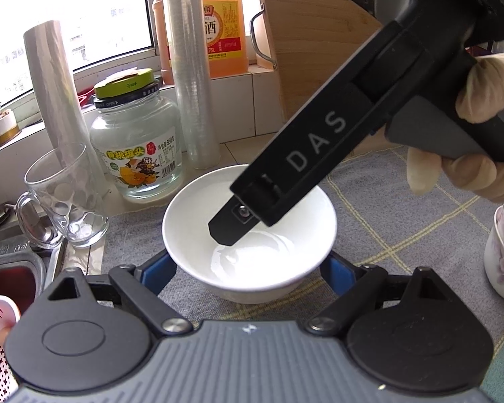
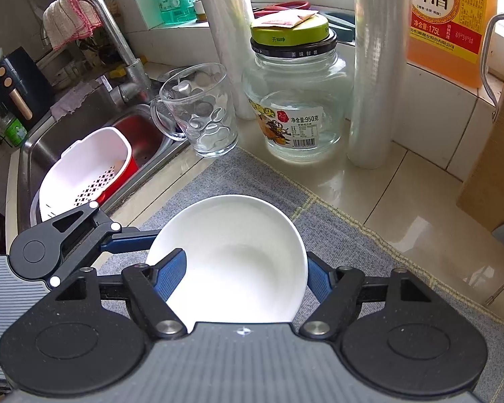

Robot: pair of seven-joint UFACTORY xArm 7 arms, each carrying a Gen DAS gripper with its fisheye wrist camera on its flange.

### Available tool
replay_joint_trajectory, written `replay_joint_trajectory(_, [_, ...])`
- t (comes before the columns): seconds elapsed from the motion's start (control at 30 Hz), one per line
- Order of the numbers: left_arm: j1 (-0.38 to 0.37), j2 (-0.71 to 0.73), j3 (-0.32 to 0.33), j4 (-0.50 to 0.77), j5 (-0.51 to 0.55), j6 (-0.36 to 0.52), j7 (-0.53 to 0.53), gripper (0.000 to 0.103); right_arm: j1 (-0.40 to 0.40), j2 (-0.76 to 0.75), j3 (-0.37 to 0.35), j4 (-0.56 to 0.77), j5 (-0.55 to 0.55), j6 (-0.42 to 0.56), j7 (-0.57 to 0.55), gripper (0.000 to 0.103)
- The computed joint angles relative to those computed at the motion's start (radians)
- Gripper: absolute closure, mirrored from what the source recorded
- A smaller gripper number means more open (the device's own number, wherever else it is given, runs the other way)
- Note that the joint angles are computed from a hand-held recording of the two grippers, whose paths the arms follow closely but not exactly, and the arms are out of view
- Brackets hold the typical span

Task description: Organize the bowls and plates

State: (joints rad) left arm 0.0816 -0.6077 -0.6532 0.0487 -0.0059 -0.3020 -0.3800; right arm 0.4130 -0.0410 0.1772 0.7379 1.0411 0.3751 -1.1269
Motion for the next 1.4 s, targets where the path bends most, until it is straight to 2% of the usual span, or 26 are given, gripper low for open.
replay_joint_trajectory(0.33, [-0.185, -0.168, 0.088, -0.02, 0.069, 0.197, -0.106, 0.011, 0.022, -0.14, -0.037, -0.11, 0.022, 0.045, -0.004, 0.023])
replay_joint_trajectory(0.73, [-0.323, -0.298, 0.117, -0.02, 0.182, 0.364, -0.261, 0.011, 0.067, -0.289, -0.104, -0.224, 0.009, 0.084, 0.011, 0.023])
replay_joint_trajectory(1.17, [-0.433, -0.329, 0.15, 0.008, 0.279, 0.445, -0.358, 0.011, 0.1, -0.442, -0.177, -0.344, -0.04, 0.084, 0.045, 0.023])
replay_joint_trajectory(1.4, [-0.471, -0.327, 0.142, 0.036, 0.3, 0.469, -0.381, 0.011, 0.107, -0.533, -0.216, -0.411, -0.086, 0.081, 0.085, 0.023])
